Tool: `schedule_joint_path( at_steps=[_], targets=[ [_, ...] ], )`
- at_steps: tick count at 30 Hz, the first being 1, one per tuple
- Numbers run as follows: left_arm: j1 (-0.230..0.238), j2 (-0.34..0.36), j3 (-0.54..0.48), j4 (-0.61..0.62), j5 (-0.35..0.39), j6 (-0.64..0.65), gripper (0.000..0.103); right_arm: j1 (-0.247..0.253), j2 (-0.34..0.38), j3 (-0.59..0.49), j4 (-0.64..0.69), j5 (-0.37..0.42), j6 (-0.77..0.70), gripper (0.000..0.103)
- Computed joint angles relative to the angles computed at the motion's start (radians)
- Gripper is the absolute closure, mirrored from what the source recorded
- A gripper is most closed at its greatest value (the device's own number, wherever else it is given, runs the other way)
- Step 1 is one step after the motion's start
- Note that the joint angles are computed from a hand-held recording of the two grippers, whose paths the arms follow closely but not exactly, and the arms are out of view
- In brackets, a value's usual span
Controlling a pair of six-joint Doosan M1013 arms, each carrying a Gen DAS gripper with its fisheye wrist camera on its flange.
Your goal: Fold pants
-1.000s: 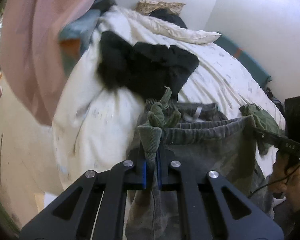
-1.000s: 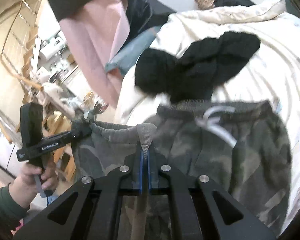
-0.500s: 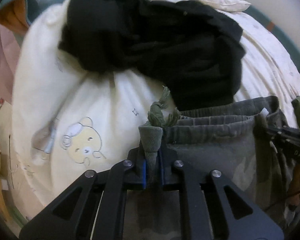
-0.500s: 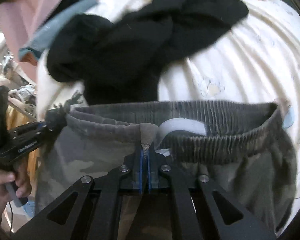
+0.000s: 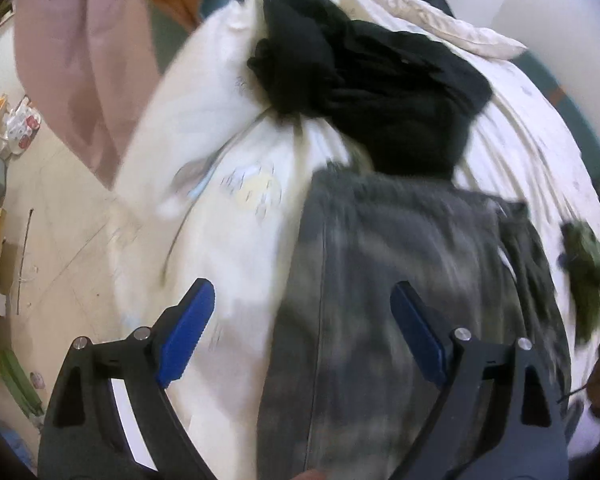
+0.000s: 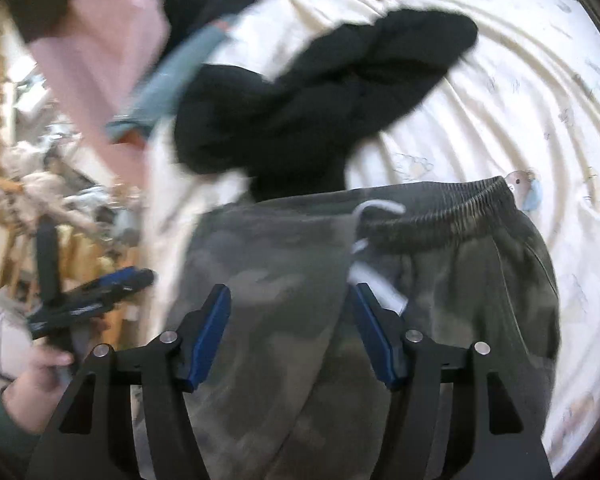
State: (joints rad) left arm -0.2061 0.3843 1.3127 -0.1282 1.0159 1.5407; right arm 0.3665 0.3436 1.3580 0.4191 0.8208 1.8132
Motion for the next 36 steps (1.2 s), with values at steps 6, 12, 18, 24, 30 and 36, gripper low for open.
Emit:
schedule_joint_path(
  at_steps=[6,12,18,24,30,36],
  targets=[
    [0.029,-0.181,0.196,-0.076,0.046,-0.042,0.015,0.057,-0.162,0.146,0.047,0.012,-0.060,0.037],
    [0.045,-0.334,0.393,-0.099,0.092,-0.131,0.015,0.163,-0.248,0.321,0.153,0.003,-0.029,0.037],
    [0.005,-0.408,0.509,-0.096,0.024,-0.175,0.017,0.230,-0.235,0.392,0.270,-0.090,0.070,0.053],
    [-0.017,-0.408,0.532,-0.113,-0.002,-0.151,0.043,0.233,-0.199,0.420,0.469,-0.170,-0.028,0.056],
    [-0.010,-0.411,0.534,-0.104,-0.008,-0.158,0.093,0.276,-0.219,0.389,0.206,-0.222,0.132,0.098],
    [0.016,-0.417,0.531,-0.169,0.004,-0.078,0.094,0.249,-0.288,0.334,0.070,-0.115,0.085,0.103]
  ],
)
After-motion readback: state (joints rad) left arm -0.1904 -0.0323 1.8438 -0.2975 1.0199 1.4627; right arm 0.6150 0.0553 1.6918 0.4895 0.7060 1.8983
